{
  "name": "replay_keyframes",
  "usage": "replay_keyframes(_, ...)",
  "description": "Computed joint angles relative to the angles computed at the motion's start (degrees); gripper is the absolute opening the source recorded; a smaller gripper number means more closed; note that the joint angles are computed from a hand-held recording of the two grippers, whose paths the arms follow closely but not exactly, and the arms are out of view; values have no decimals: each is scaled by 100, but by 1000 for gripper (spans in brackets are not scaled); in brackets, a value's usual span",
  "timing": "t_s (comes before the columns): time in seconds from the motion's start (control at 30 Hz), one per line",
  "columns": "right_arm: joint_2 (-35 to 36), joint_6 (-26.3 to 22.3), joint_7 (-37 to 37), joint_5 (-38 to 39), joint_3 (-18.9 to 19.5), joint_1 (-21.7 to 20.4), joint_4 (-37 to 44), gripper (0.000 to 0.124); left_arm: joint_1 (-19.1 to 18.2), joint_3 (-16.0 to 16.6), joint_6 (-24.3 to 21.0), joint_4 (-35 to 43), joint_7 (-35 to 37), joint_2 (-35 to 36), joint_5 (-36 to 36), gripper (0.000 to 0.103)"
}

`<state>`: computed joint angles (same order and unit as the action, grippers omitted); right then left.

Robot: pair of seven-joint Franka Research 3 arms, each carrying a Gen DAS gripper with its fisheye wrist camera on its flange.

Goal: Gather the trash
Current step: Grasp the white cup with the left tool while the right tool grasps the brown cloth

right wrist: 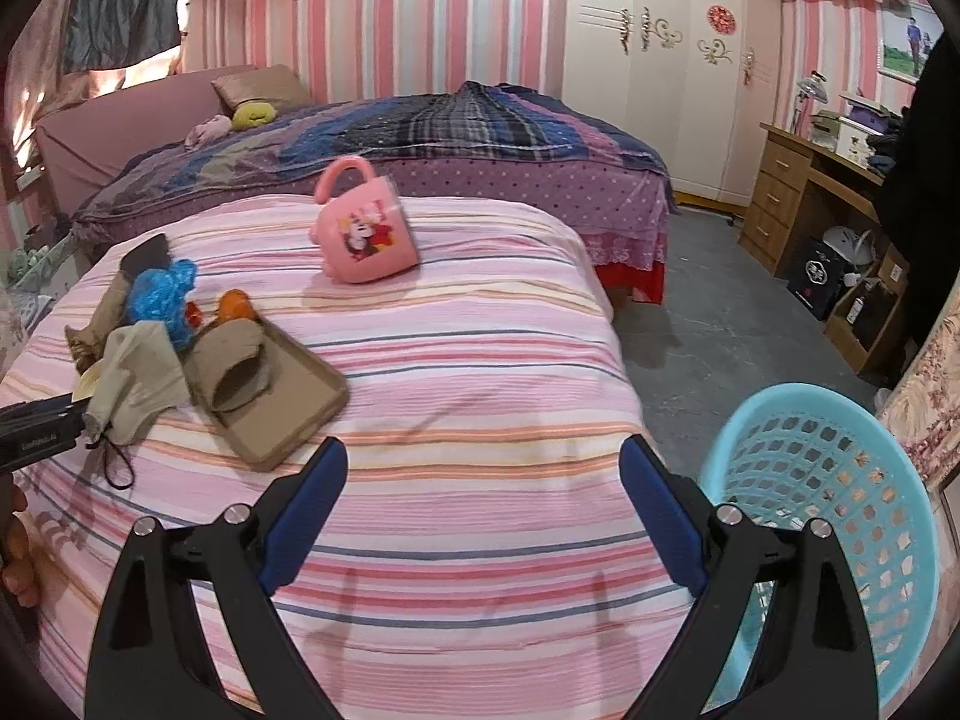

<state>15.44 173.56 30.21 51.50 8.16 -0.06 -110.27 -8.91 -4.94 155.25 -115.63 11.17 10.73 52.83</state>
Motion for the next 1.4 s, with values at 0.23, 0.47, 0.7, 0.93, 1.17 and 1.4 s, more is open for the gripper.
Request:
replay_keyframes(0.23, -9, -365, -158, 274, 110, 117, 90, 90, 122, -26, -194, -593, -309, -611, 434, 58)
replay_keyframes(0.47, 344, -554, 583, -576, -107, 685, 501, 90, 490, -109, -206, -973, -765, -1022, 956, 52)
replay_keyframes(0.7, 749, -771, 1766, -2176, -442, 1143, 925, 87, 714, -132, 113, -958, -742, -994, 889, 50)
replay_keyframes(0.93, 987, -1682, 1357, -2000, 132, 613, 1423, 56, 801, -139, 216, -1174, -575, -1135, 747, 73)
replay_keyframes(1.17, 651, -1163, 585, -1286, 284, 490, 898, 49, 826, -213, 259, -1348, -173, -1210, 383, 82)
replay_keyframes(1.4, 28, -906, 226, -923, 93, 482, 236, 49, 761, -198, 131, -1229, 129, -1002, 80, 83)
